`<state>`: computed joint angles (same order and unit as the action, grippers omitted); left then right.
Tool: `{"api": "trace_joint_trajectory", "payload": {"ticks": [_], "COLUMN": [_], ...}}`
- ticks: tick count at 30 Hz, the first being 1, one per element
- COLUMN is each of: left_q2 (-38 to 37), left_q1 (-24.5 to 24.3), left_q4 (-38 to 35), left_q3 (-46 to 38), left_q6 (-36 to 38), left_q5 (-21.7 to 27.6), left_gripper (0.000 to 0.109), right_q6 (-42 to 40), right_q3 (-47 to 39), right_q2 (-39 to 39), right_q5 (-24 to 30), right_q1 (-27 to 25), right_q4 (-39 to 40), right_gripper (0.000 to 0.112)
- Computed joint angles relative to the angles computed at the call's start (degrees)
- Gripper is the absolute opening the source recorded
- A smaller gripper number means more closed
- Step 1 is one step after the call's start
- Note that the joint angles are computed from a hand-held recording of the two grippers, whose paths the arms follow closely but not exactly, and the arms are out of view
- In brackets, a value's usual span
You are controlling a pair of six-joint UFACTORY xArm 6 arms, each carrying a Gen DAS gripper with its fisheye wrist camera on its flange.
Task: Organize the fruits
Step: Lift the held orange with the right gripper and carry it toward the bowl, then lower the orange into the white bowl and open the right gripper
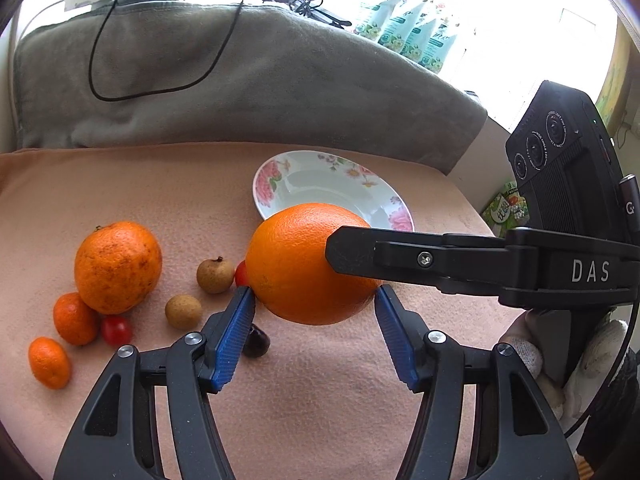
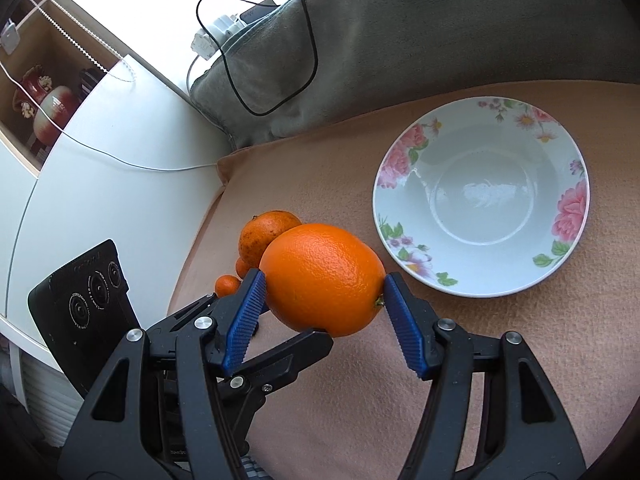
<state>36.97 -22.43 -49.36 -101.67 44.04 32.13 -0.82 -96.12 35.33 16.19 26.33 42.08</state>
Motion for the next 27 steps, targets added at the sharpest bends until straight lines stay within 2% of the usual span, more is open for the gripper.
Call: {"api": "trace_joint_trajectory", "payload": {"ticks": [7, 17, 23, 27], "left_q2": [3.73, 7.64, 7.58, 8.01], "left_q1": [-1.37, -2.54, -2.71, -2.73], "left_q4": [3.02, 7.25, 7.52, 7.37], "left_q3": [-5.72, -11.22, -11.07, -11.63], "left_q6": [-2.79, -6.54, -6.56, -6.59], "left_q5": [1.58, 3.28, 3.21, 3.49], "left_gripper": [0.062, 0.062, 0.062, 0.062], "right_q6": [-2.45, -1.49, -2.16, -0.49], "right_q3": [4.40, 5.97, 5.49, 5.57], "right_q2": [-2.91, -3.67, -3.23, -3.26], "right_q5": [-1.59, -2.04, -1.92, -2.20], "right_q1": [-1.19, -2.44, -2.85, -2.88], "right_q4": [2.98, 2.08, 3.25, 0.97], "right_gripper": [0.064, 0.064, 0.064, 0.064]}}
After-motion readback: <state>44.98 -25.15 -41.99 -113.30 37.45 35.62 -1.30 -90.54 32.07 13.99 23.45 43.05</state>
